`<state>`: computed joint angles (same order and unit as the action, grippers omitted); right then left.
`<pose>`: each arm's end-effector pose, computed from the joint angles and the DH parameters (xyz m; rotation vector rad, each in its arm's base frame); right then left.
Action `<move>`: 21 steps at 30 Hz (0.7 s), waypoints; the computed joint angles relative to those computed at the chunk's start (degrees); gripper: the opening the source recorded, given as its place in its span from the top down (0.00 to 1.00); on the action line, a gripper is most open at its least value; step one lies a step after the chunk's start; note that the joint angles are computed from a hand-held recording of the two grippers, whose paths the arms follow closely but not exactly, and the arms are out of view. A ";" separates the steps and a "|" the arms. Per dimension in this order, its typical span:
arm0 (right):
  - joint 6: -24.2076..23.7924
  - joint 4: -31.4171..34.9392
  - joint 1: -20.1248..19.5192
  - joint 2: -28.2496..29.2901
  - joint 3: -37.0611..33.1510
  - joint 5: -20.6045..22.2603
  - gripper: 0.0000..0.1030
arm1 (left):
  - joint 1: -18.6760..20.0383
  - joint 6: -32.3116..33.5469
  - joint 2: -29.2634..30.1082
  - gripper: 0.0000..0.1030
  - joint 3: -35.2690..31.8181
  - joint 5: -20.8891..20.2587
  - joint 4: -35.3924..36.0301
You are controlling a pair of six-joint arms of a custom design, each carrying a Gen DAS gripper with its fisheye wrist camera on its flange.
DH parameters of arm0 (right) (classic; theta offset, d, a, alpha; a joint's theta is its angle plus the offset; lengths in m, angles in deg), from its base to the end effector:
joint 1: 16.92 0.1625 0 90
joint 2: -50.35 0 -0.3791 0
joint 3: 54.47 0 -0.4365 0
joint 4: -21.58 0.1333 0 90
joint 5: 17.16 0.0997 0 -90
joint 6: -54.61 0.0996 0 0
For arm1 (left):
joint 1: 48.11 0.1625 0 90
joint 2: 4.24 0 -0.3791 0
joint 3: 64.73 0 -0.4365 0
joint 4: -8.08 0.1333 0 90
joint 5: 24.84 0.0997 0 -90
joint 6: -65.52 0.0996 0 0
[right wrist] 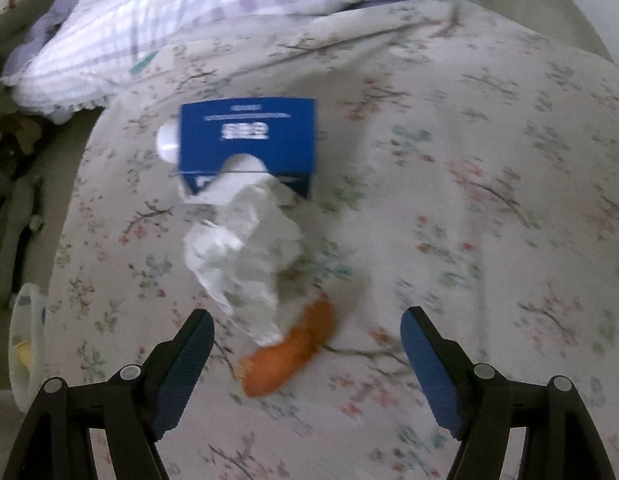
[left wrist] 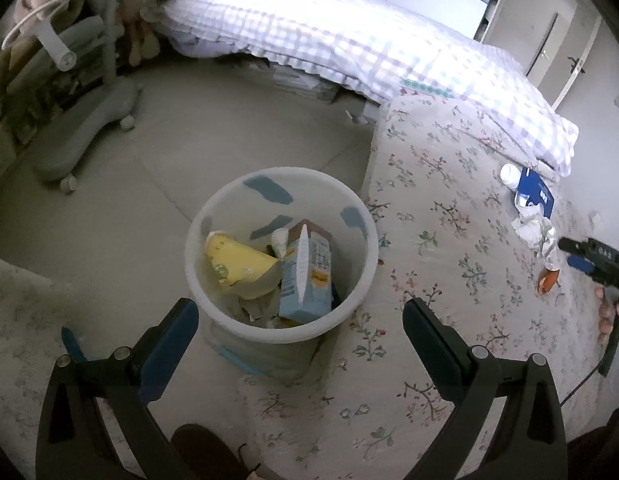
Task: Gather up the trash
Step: 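Grasp the crumpled white plastic bag on the bed with the right tool, then grasp the orange peel with the left tool while the right tool holds the bag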
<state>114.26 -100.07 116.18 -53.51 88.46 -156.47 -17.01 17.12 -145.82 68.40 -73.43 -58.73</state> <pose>0.2735 -0.2077 0.1782 -0.2748 -2.3858 0.7636 -0.0788 -0.2801 0.3646 0.3444 2.4357 -0.5596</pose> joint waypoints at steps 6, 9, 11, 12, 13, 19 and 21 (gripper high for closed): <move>-9.93 -11.93 -2.99 4.04 0.51 0.52 0.34 | 0.07 1.10 1.87 0.00 0.87 -0.76 -1.92; -13.04 -15.80 -5.05 5.88 0.74 1.67 0.40 | -0.03 1.35 2.84 0.00 1.24 -1.42 -3.04; -14.79 -18.06 -5.99 6.69 0.91 2.61 0.51 | -0.29 1.42 3.30 0.00 1.44 -1.72 -3.66; -15.71 -19.04 -6.20 6.88 1.07 3.20 0.57 | -0.50 1.41 3.55 0.00 1.54 -1.87 -3.95; -16.45 -19.32 -6.29 7.09 0.98 3.89 0.67 | -0.68 1.47 3.71 0.00 1.60 -2.09 -4.20; -13.61 -13.01 -1.39 5.30 -1.03 2.59 0.70 | -2.17 2.84 5.65 0.00 2.27 -3.99 -7.29; -11.30 -9.79 1.17 3.18 -1.39 1.26 0.70 | -2.82 3.33 6.89 0.00 2.77 -5.02 -9.15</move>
